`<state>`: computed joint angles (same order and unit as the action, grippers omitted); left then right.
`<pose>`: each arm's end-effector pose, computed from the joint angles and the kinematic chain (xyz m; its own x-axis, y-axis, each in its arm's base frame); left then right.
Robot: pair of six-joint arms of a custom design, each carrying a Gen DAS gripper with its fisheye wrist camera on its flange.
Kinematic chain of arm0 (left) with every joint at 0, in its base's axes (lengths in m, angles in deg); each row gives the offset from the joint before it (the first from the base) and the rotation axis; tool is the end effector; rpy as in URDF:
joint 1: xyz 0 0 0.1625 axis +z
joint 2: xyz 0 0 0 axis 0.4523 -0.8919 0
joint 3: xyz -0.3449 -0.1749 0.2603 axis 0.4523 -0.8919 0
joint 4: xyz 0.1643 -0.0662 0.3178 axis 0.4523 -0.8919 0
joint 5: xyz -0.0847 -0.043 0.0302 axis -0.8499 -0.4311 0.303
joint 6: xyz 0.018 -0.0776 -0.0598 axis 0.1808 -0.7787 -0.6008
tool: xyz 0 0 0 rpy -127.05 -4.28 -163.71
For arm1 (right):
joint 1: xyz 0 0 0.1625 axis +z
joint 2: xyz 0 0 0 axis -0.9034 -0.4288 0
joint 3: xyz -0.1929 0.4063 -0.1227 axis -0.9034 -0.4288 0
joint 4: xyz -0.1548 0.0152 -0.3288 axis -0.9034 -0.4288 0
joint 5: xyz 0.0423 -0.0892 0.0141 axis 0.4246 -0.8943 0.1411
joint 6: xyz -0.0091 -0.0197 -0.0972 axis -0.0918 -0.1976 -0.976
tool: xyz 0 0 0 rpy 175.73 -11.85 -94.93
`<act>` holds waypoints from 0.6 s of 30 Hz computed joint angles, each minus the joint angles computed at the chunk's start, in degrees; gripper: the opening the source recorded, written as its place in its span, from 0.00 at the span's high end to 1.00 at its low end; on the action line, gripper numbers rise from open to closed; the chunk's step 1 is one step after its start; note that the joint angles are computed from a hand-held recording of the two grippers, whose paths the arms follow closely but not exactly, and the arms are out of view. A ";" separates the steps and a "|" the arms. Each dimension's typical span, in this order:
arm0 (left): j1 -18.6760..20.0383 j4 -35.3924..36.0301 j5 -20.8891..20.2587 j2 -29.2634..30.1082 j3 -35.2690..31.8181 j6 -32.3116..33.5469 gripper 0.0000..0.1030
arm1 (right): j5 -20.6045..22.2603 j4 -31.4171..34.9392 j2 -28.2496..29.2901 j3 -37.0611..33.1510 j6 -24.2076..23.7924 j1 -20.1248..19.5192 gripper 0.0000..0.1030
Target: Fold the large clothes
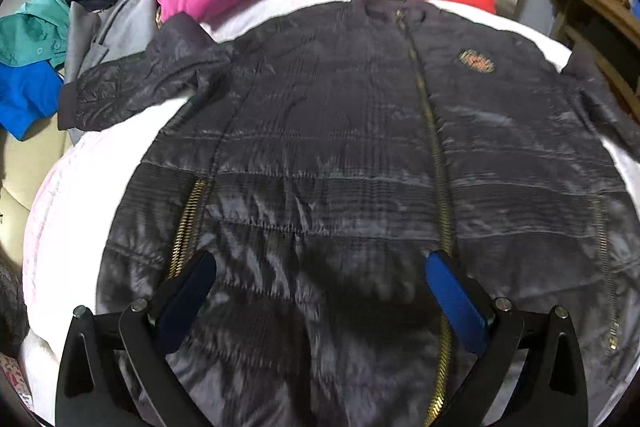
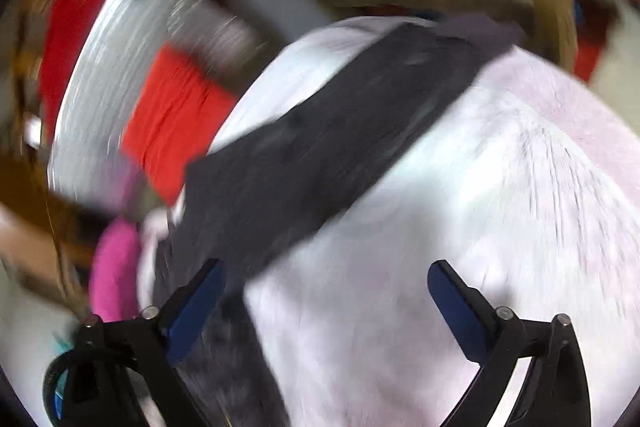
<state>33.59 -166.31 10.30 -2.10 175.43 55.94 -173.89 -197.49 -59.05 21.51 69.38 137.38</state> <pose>-0.1215 -0.6626 0.1060 -0.6192 -0.1597 -0.7689 0.3157 0.8459 -0.4299 -0.0979 -0.7456 0.2782 -0.8938 0.4415 -0.0786 0.3542 0.5877 -0.7274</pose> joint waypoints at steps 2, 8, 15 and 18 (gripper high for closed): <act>0.89 0.59 -0.03 0.91 -1.20 0.23 0.00 | 4.54 1.50 1.06 -3.38 4.95 -2.71 0.07; 2.87 -2.90 -2.89 1.77 -1.43 0.60 0.00 | 11.24 -1.29 5.01 -11.03 11.98 -5.77 0.11; 3.18 -10.29 -4.07 1.97 1.03 3.82 0.00 | 5.42 7.43 7.29 -18.73 10.80 -3.91 0.11; 3.34 -9.49 -4.71 1.61 0.97 3.36 0.00 | 2.22 13.34 7.41 -21.50 9.69 -3.52 0.58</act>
<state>36.92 -175.81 5.59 -0.49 176.39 59.30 -171.67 -184.15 -51.64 0.01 79.07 133.86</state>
